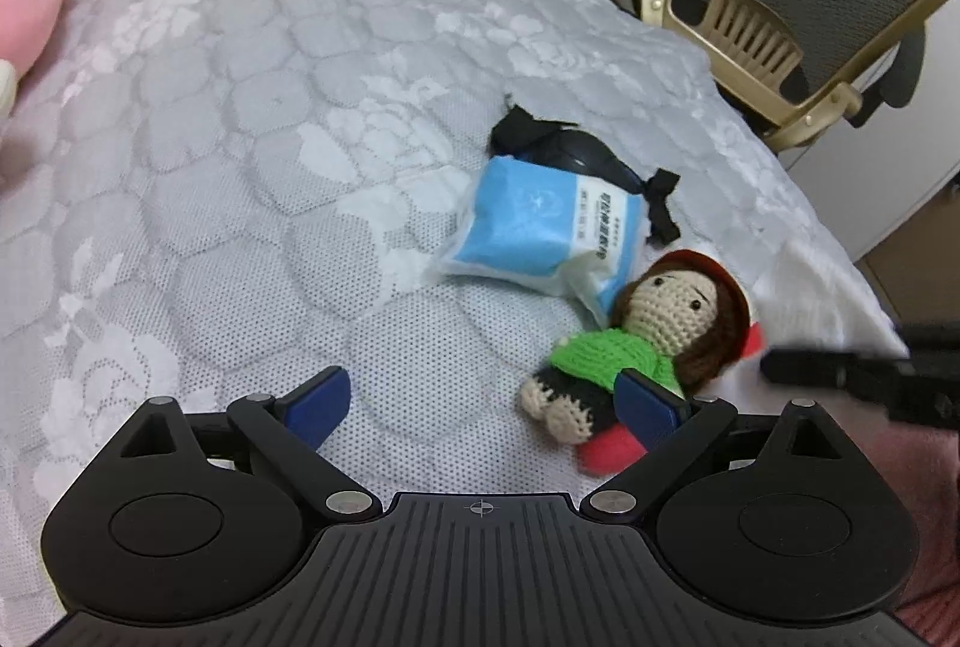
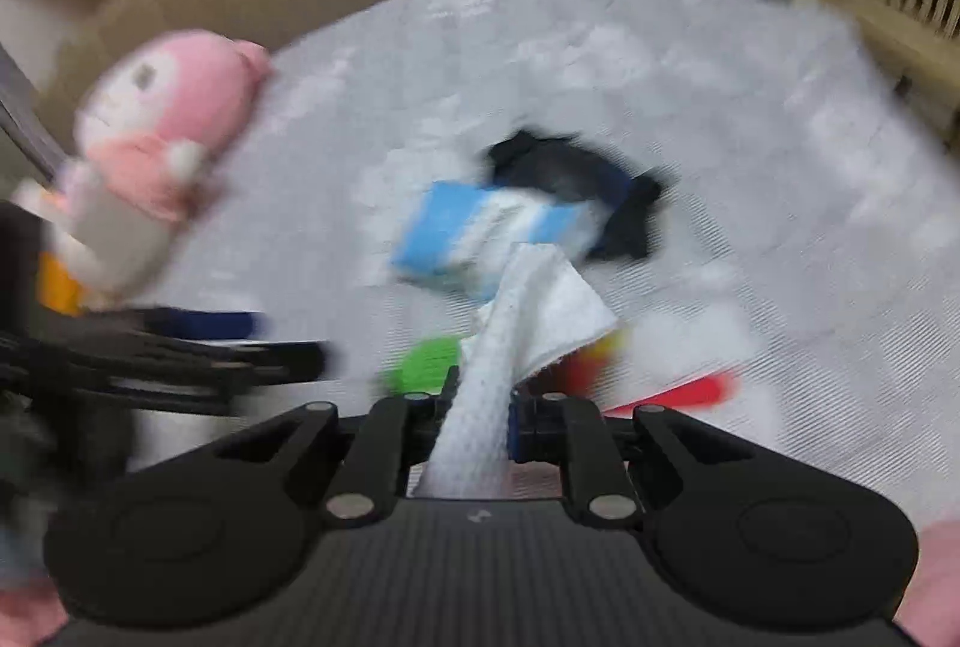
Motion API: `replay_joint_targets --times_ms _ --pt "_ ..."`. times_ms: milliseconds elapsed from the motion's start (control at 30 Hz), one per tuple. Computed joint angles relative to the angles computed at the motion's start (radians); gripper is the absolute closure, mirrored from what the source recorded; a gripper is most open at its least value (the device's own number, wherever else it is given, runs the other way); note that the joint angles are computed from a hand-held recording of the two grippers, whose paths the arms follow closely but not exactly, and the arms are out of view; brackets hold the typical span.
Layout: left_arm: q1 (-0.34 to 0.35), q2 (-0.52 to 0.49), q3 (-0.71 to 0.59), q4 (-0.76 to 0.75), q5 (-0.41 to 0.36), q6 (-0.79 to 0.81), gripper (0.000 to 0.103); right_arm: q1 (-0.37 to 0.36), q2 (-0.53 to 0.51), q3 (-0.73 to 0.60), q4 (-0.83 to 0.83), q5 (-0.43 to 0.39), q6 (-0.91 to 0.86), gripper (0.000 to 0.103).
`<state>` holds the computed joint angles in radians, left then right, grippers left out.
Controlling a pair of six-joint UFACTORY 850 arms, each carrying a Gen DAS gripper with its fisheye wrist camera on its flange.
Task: Clean container
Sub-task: 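Wipe the crocheted doll and rocket with the right tool's tissue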
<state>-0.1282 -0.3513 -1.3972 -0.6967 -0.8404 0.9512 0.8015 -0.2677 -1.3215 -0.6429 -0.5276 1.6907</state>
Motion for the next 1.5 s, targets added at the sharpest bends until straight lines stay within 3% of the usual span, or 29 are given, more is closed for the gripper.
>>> replay_joint_targets --times_ms 100,200,300,567,867,967,1167,1300,1500 --pt "0.003 -0.008 -0.004 -0.025 -0.016 0.026 0.005 -0.007 -0.05 -0.039 0.03 0.046 -0.013 0.088" --pt "-0.012 -0.007 0.004 0.03 0.038 -0.014 0.005 -0.011 -0.103 -0.092 0.069 0.033 -0.066 0.09" --pt "-0.009 -0.019 -0.005 0.044 0.028 -0.033 0.005 -0.016 -0.116 -0.103 0.119 0.032 -0.126 0.089" --pt "-0.002 -0.019 -0.004 0.004 -0.005 0.009 0.005 -0.032 -0.074 -0.047 0.223 0.012 -0.197 0.09" --pt "-0.005 -0.01 0.016 -0.025 -0.022 0.069 0.005 -0.044 0.0 0.021 0.125 -0.063 -0.113 0.087" --pt "-0.025 0.016 0.047 -0.042 0.007 0.128 0.005 -0.056 0.03 0.055 0.039 -0.09 -0.032 0.087" --pt "-0.144 0.056 0.089 -0.029 0.146 0.231 0.005 -0.083 0.11 0.183 -0.211 -0.009 0.33 0.087" --pt "-0.221 0.03 0.063 0.034 0.157 0.196 0.005 -0.078 0.152 0.249 -0.391 0.018 0.549 0.087" --pt "-0.328 -0.032 0.021 0.256 0.186 0.037 0.005 -0.088 0.199 0.327 -0.617 0.097 0.821 0.087"
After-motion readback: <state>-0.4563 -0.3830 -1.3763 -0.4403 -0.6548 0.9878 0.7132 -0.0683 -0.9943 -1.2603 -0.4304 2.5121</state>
